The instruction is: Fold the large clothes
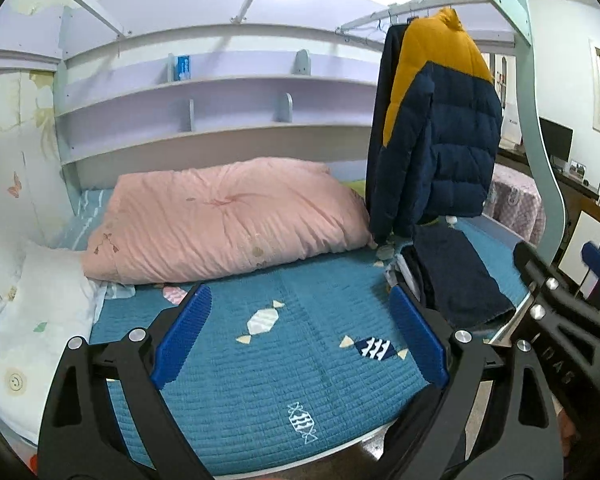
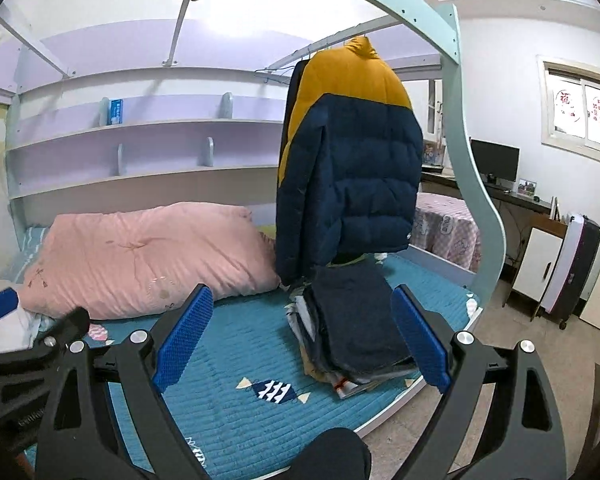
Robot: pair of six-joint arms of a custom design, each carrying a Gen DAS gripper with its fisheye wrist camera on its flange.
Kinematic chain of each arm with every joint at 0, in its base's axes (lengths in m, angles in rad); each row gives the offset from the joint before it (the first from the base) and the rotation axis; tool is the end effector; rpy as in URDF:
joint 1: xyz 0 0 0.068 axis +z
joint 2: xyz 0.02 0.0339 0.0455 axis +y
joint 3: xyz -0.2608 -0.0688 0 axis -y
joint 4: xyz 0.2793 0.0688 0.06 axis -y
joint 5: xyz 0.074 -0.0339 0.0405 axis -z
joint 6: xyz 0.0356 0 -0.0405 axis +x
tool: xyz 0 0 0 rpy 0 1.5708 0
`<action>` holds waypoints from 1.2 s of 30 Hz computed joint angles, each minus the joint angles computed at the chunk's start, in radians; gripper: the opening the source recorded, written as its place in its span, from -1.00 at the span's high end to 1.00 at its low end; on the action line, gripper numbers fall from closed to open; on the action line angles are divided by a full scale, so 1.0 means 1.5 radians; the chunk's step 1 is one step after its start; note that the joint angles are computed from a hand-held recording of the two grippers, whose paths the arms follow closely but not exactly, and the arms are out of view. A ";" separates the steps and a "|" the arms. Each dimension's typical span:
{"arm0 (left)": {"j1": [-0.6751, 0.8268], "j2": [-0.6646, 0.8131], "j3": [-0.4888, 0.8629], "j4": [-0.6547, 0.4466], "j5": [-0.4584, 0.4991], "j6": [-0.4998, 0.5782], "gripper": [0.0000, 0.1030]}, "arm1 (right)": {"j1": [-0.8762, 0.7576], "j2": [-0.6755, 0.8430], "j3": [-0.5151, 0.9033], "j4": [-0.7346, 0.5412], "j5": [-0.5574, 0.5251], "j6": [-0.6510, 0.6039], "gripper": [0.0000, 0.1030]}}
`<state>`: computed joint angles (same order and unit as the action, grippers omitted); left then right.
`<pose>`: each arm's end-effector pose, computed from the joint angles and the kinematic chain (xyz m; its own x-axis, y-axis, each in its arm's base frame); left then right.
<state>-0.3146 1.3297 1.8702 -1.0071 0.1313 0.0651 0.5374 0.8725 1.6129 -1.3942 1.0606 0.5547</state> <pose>0.2496 -0.0861 0.5128 -0.3997 0.1979 -0.8950 0.4449 0.8956 -0.0007 0.0937 0.0197 0.4904 -0.2624 0.1431 -0.9543 0.5685 0.8220 -0.0331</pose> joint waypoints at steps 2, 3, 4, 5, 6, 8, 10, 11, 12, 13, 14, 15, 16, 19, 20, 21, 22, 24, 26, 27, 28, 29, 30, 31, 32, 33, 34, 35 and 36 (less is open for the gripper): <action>0.005 -0.008 -0.001 0.001 -0.002 0.003 -0.77 | 0.009 0.003 0.000 -0.004 0.003 0.007 -0.70; 0.009 -0.008 0.001 0.001 0.003 0.006 -0.77 | 0.020 0.007 0.004 -0.014 0.011 0.017 -0.70; 0.013 -0.010 0.003 0.001 0.007 0.006 -0.77 | 0.021 0.008 0.004 -0.015 0.011 0.017 -0.70; 0.019 -0.010 0.005 0.001 0.015 0.007 -0.77 | 0.022 0.009 0.005 -0.016 0.010 0.016 -0.70; 0.020 -0.013 0.004 0.002 0.016 0.006 -0.77 | 0.025 0.012 0.007 -0.019 0.012 0.019 -0.70; 0.022 -0.016 0.000 0.007 0.014 0.007 -0.77 | 0.034 0.019 0.015 -0.034 0.019 0.029 -0.70; 0.023 -0.015 0.002 0.004 0.016 0.007 -0.77 | 0.031 0.023 0.019 -0.041 0.011 0.035 -0.70; 0.025 -0.012 0.006 -0.002 0.021 0.007 -0.77 | 0.029 0.024 0.020 -0.043 0.004 0.040 -0.70; 0.029 -0.010 0.009 -0.007 0.027 0.009 -0.77 | 0.021 0.021 0.018 -0.036 -0.006 0.032 -0.70; 0.031 -0.010 0.010 -0.009 0.029 0.010 -0.77 | 0.015 0.020 0.017 -0.031 -0.013 0.028 -0.70; 0.032 -0.011 0.009 -0.009 0.028 0.011 -0.77 | 0.012 0.019 0.016 -0.031 -0.017 0.026 -0.70; 0.034 -0.012 0.007 -0.008 0.027 0.011 -0.77 | 0.008 0.020 0.015 -0.028 -0.022 0.022 -0.70; 0.036 -0.012 0.007 -0.007 0.029 0.013 -0.77 | 0.006 0.021 0.014 -0.025 -0.023 0.019 -0.70; 0.046 -0.008 0.010 -0.009 0.043 0.017 -0.77 | 0.000 0.023 0.014 -0.021 -0.032 0.015 -0.70; 0.049 -0.007 0.013 -0.012 0.047 0.016 -0.77 | -0.007 0.022 0.012 -0.015 -0.041 0.010 -0.70; 0.052 -0.003 0.016 -0.016 0.051 0.016 -0.77 | -0.010 0.022 0.012 -0.014 -0.046 0.009 -0.70; 0.054 0.002 0.021 -0.018 0.054 0.017 -0.77 | -0.013 0.023 0.013 -0.013 -0.050 0.008 -0.70; 0.056 0.008 0.027 -0.021 0.058 0.020 -0.77 | -0.017 0.025 0.013 -0.012 -0.054 0.006 -0.70; 0.051 0.007 0.025 -0.016 0.049 0.020 -0.77 | -0.013 0.030 0.018 -0.025 -0.054 0.017 -0.70; 0.051 0.008 0.026 -0.016 0.049 0.020 -0.77 | -0.016 0.030 0.017 -0.023 -0.058 0.016 -0.70; 0.052 0.009 0.027 -0.017 0.051 0.019 -0.77 | -0.021 0.029 0.016 -0.019 -0.065 0.012 -0.70; 0.053 0.009 0.027 -0.018 0.053 0.019 -0.77 | -0.024 0.029 0.015 -0.017 -0.069 0.010 -0.70; 0.053 0.008 0.027 -0.017 0.052 0.020 -0.77 | -0.027 0.029 0.016 -0.015 -0.072 0.008 -0.70; 0.052 0.007 0.024 -0.015 0.051 0.021 -0.77 | -0.028 0.029 0.016 -0.014 -0.073 0.006 -0.70; 0.053 0.006 0.021 -0.012 0.051 0.022 -0.77 | -0.024 0.031 0.018 -0.020 -0.069 0.013 -0.70; 0.052 0.007 0.021 -0.011 0.050 0.021 -0.77 | -0.023 0.033 0.019 -0.021 -0.068 0.014 -0.70; 0.053 0.006 0.019 -0.011 0.053 0.022 -0.77 | -0.016 0.034 0.021 -0.028 -0.062 0.022 -0.70; 0.055 0.006 0.019 -0.012 0.056 0.023 -0.77 | -0.015 0.035 0.022 -0.029 -0.061 0.023 -0.70; 0.053 0.005 0.018 -0.011 0.054 0.021 -0.77 | -0.007 0.038 0.025 -0.038 -0.054 0.035 -0.70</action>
